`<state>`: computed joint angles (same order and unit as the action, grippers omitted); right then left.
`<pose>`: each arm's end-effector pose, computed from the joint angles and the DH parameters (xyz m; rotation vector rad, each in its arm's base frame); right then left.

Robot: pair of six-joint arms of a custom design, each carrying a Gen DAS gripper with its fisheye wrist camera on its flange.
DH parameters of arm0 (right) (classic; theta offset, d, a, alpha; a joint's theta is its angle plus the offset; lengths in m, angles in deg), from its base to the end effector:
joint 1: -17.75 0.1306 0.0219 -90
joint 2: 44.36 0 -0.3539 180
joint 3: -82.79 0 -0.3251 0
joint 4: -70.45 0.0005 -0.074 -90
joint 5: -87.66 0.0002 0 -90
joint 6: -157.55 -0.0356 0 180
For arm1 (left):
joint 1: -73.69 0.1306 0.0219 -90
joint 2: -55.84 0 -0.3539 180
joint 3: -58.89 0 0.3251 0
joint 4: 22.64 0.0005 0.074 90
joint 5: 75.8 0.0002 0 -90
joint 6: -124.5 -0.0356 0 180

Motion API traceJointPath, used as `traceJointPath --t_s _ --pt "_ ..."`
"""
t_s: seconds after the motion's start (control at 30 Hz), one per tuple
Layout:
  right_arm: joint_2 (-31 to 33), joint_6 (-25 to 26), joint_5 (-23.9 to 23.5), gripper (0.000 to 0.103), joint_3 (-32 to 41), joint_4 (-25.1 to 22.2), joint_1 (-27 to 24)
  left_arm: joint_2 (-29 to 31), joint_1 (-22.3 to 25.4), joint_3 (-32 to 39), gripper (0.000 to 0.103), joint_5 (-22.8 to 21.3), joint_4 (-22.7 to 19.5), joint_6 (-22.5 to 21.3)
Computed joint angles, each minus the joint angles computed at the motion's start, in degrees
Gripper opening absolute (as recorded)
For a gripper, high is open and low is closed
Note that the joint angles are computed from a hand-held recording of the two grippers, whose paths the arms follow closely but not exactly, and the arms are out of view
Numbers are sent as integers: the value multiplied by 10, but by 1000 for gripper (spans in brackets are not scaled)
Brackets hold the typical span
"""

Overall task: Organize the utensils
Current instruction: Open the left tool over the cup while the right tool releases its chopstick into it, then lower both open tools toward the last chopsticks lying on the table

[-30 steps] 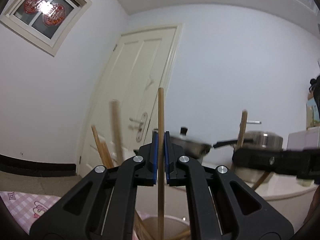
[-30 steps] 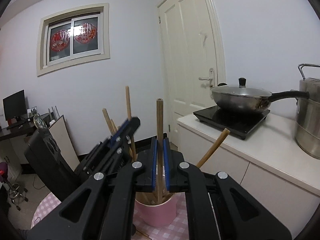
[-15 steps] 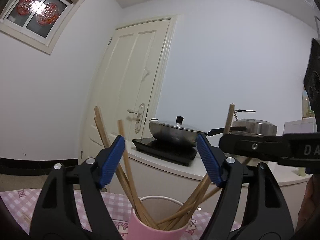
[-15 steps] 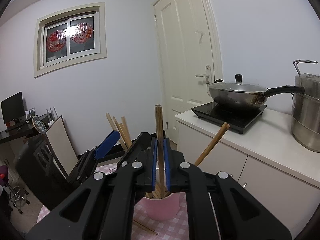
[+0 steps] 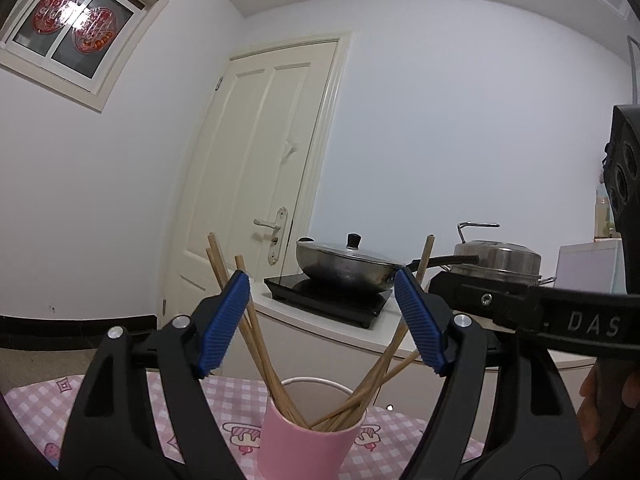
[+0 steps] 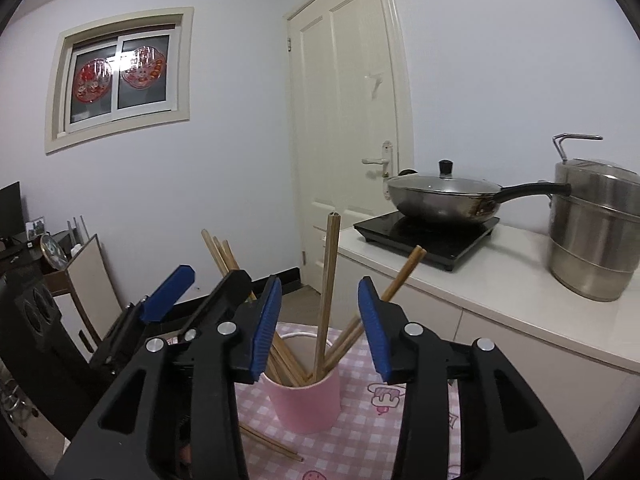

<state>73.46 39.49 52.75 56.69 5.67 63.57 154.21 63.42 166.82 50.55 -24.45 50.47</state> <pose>0.3924 0.3612 0.5896 0.2670 1.8312 -0.1074 0.4840 -0.1096 0.5484 0.4625 1.4442 -0.8228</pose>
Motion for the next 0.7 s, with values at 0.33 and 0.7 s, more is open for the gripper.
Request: traceJointPath --t_s 0.33,0.7 --pt "-9 -47 72 53 -25 -15 34 -27 16 -17 75 6 -34 -25" --pt "-41 -107 112 71 -101 -7 65 -75 35 -69 80 6 -52 -67"
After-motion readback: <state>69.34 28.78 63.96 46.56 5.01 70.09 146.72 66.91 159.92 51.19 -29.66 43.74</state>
